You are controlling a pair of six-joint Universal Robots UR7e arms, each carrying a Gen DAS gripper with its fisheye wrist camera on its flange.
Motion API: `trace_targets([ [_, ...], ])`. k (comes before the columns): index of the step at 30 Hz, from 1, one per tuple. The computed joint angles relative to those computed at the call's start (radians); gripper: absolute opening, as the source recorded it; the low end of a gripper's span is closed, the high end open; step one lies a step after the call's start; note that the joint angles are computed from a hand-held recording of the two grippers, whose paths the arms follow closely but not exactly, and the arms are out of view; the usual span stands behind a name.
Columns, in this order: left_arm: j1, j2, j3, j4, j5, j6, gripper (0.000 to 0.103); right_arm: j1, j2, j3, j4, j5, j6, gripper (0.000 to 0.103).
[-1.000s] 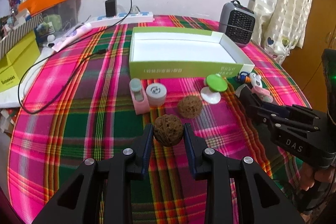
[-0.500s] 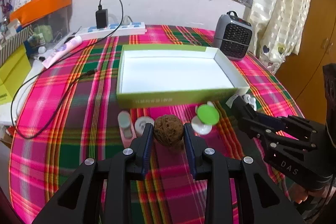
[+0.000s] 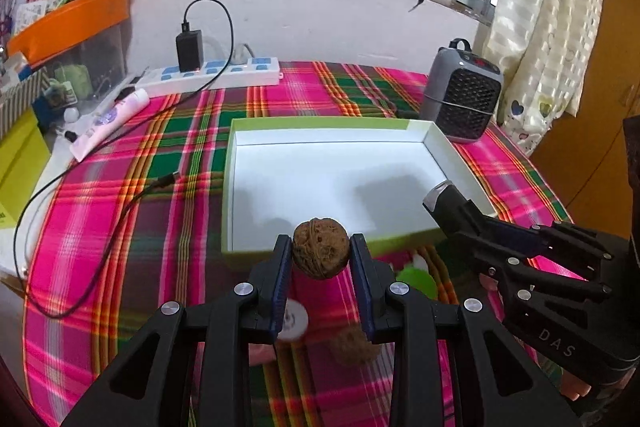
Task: Organize objects
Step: 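Carry the walnut in the left tool and the black cylinder in the right tool into the white box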
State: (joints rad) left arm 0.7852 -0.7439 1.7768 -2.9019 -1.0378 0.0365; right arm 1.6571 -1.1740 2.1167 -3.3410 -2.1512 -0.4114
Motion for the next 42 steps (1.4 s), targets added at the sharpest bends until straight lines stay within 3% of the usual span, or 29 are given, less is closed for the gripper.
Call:
trace_targets([
  [16,0.045,0.125,-0.213,0.126,0.013,0.025,0.027,-0.04,0.056,-0.15,0.124,0.01,0.033,0.029],
  [30,0.073,0.232,-0.391,0.241,0.04,0.065,0.027,-0.062,0.124,-0.265,0.191,-0.024,0.057,0.029],
  [42,0.087,0.276,-0.467,0.3,0.055,0.058,0.027,-0.081,0.156,-0.314,0.219,-0.044,0.075,0.029],
])
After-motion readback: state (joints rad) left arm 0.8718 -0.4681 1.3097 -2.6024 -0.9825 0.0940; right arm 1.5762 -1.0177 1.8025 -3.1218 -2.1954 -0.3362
